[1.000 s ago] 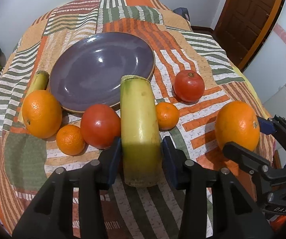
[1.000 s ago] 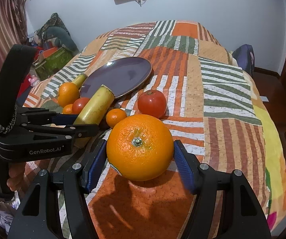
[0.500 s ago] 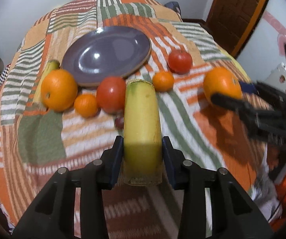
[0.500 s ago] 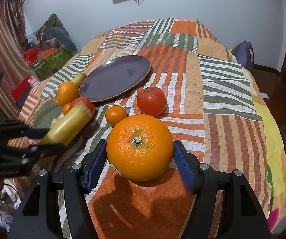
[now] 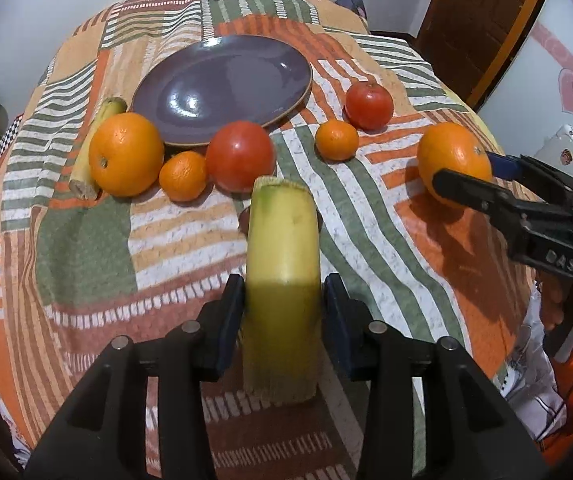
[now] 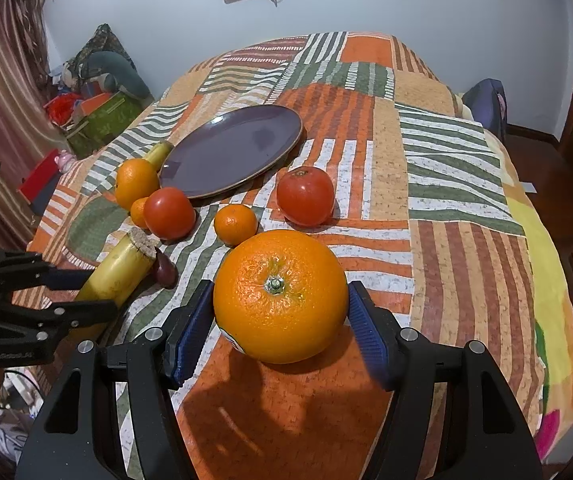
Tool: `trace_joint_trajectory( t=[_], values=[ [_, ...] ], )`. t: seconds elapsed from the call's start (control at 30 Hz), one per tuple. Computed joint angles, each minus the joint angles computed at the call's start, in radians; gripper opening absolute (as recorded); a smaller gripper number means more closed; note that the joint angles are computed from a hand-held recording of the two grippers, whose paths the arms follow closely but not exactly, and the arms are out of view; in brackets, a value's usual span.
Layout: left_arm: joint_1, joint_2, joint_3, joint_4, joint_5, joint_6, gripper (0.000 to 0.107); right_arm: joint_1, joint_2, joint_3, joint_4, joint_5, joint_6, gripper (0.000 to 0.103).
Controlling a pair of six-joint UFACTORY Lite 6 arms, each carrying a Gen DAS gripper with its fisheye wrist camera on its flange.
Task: Organize fruits
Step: 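Lift and carry the orange and yellow cylinder toward the purple plate with both tools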
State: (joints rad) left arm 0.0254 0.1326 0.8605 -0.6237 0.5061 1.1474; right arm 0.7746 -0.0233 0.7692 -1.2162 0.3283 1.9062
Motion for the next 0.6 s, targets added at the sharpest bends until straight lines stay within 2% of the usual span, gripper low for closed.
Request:
trace_joint_trajectory(
  t=[0.17, 0.27, 0.6],
  values=[
    [0.008, 0.084, 0.049, -0.041, 0.008, 0.0, 0.039, 0.004, 0.002, 0.004, 0.01, 0.006, -0.009, 0.063],
    [0.023, 0.062, 0.037, -0.055, 0.014, 0.013, 0.039, 0.01, 0.005, 0.013, 0.03, 0.02, -0.031, 0.063],
    [0.135, -0.002, 0.072, -0.106, 0.124, 0.074, 0.039, 0.011, 0.018, 0.076, 0.058, 0.065, -0.089, 0.063]
  ],
)
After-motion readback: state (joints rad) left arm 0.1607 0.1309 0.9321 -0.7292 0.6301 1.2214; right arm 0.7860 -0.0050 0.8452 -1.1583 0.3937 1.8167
